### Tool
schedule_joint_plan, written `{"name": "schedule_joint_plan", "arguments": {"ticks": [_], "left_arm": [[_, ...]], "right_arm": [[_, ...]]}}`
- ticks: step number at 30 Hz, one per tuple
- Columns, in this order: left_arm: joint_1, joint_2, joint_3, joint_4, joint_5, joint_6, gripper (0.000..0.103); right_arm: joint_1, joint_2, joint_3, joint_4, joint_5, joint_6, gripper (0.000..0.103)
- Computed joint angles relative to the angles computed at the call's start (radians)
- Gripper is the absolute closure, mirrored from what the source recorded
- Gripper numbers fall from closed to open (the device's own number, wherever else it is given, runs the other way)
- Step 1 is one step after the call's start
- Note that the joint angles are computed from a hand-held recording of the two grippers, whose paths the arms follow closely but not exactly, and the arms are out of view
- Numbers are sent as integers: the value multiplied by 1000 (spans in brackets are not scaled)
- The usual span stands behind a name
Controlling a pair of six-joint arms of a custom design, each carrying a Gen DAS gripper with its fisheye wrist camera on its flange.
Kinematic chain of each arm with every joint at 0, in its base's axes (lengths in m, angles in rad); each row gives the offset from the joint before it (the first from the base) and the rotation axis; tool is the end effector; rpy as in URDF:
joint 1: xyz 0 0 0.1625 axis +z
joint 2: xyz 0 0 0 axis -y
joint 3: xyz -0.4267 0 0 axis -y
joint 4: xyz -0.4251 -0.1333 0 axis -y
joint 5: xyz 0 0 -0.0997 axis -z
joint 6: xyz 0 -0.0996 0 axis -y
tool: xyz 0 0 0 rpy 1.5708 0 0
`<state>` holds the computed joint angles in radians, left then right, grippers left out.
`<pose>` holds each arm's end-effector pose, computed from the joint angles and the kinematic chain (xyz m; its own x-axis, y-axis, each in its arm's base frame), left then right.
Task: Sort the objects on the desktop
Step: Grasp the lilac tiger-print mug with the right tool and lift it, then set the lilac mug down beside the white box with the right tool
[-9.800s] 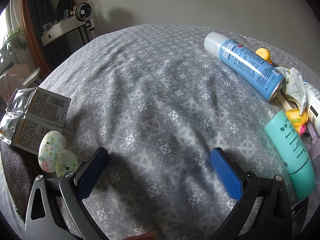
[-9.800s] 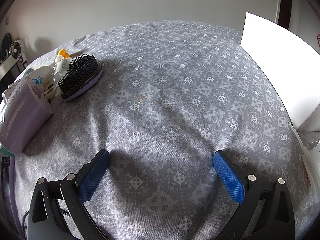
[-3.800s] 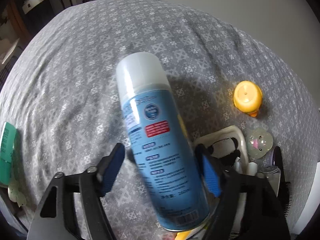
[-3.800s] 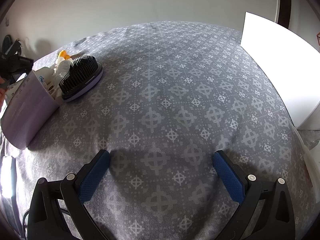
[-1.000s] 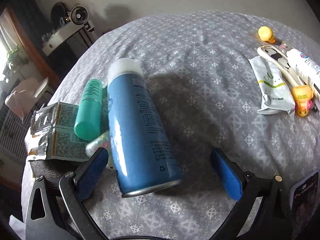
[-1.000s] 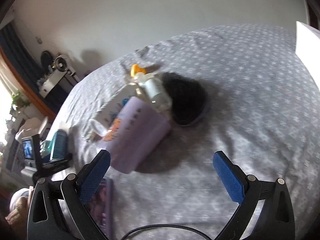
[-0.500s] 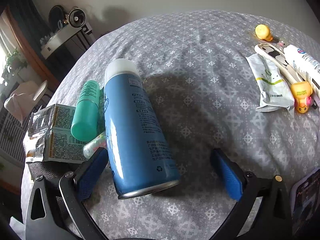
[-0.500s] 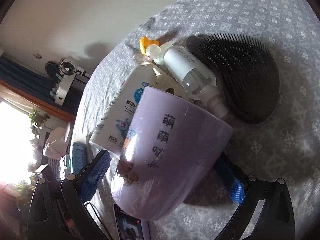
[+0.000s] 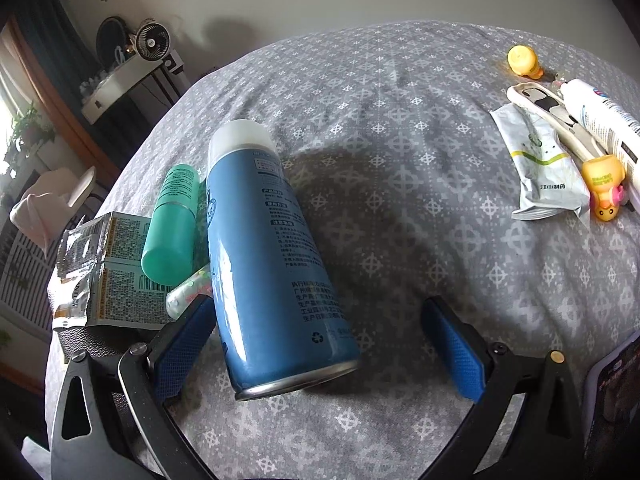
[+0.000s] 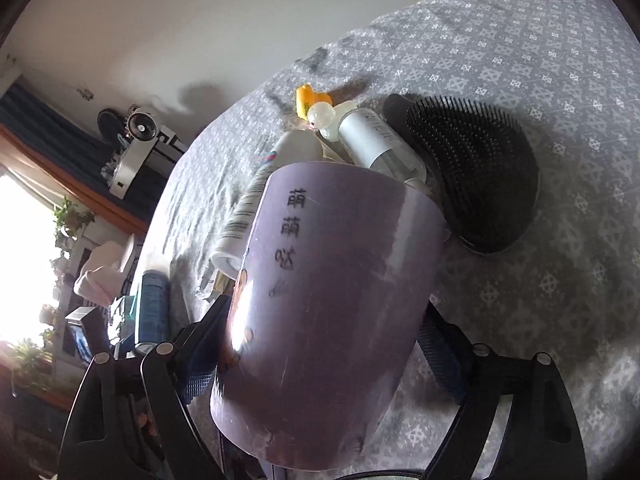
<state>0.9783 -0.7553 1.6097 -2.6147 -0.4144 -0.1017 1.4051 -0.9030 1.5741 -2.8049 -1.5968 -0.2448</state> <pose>-0.2021 -0.7021 0.1138 -0.4838 -0.0013 -0.8752 0.5019 0.8188 -0.2787 0.0078 -0.7461 0.2022 -0.9882 -0.0289 0.1507 -0.1031 0.8525 -0.5125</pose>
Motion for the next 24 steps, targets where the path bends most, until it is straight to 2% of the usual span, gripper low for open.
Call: {"name": "schedule_joint_plan", "arguments": {"ticks": [5,8,13,17,24], "left_arm": [[-1,-3,3,9,2,-9,0],[-2,-5,5,18,4,-18,0],[-2,-5,6,31,10,-31,0],[-3,-6,8,28,12,-29,0],[-5,-8,16,18,16,-25,0]], "right_arm": [[-39,-115,108,-65,58,23,23],[-53,-172,156,-121,38,22,23],[-101,-257,183,-224,47,74,23],[-115,-256,112,-271,-18,62,23],[-107,-129,-81,-282,-213,4,22]]}}
